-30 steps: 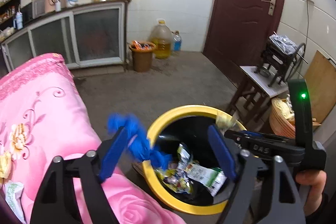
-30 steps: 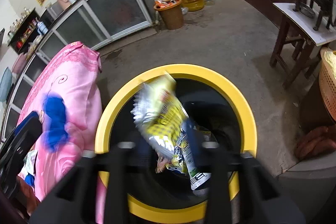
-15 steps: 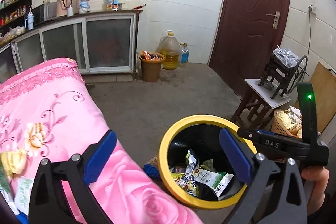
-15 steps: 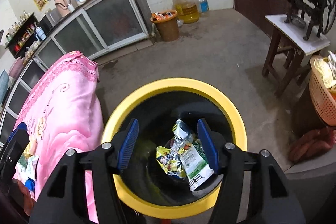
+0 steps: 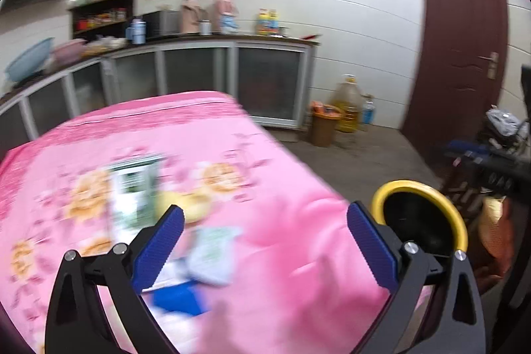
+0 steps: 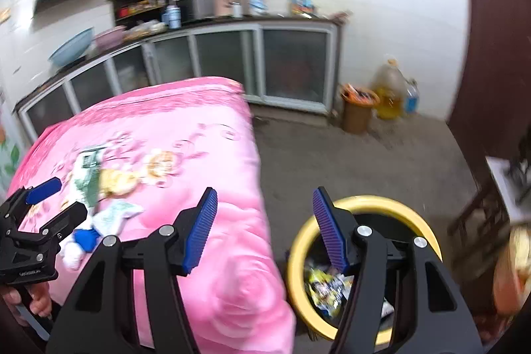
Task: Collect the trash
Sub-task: 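Move both tools back over the table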
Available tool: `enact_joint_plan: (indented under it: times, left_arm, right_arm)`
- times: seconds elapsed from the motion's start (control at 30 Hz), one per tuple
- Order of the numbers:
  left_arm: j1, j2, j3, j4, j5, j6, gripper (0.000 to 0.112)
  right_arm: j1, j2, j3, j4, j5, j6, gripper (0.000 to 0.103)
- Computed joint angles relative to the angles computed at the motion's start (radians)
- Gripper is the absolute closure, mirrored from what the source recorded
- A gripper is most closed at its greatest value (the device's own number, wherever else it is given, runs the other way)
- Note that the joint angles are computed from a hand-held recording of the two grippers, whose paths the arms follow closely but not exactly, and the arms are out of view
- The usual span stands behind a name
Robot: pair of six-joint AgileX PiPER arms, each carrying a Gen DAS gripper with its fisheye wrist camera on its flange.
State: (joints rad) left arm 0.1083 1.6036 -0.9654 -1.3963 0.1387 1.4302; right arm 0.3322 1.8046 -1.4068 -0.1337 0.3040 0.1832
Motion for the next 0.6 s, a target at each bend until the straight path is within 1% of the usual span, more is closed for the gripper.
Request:
enact_joint_plan:
  times: [0.07,0.17,0.23,0.27,0.33,0.37,0.5,0.53,0.57,0.6]
  left_arm:
    - [0.065,-0.037,0.044,-0.048,0.003,0.061,0.017]
    - [0.163,-0.066,0.084,-0.053,0.044,0.068,0.017]
    - [0.216,-0.073,0.101,-0.022,0.072,0.042,0.017]
    - [0.245,-0.07,0.103,-0.038,0.086,0.068,0.017]
    - [0.282,-0.075,0.121,-0.065,0.103,0.11,0.017]
    - [0.302,-0.073,0.125,-0.072,0.113,0.127,0.017]
    - [0.352,-0.065,0.13,-0.076,0.132,0.162,0.017]
    - [0.36,-0.061,0.132,-0.092,0.137,0.187,0.017]
    - [0.369,-0.056,0.135,-0.11,0.139,0.217,0.017]
    - [0.376,-0.052,0.142,-0.145,0.138,0.262,0.017]
  right_arm:
    - [0.057,0.0,-0.019,-0.15,-0.001,0.121,0.043]
    - [0.128,0.005,-0.043,-0.323,0.003,0.255,0.042]
    - [0.17,0.013,-0.06,-0.398,0.005,0.311,0.039]
    - [0.187,0.018,-0.068,-0.421,0.009,0.329,0.038]
    - [0.217,0.035,-0.1,-0.42,0.021,0.315,0.037]
    - [0.228,0.045,-0.119,-0.395,0.026,0.285,0.036]
    - [0.275,0.096,-0.199,-0.366,0.058,0.231,0.035]
    - [0.28,0.104,-0.208,-0.363,0.058,0.228,0.031]
    - [0.283,0.119,-0.229,-0.324,0.053,0.191,0.027]
    - [0.284,0.133,-0.246,-0.277,0.047,0.151,0.026]
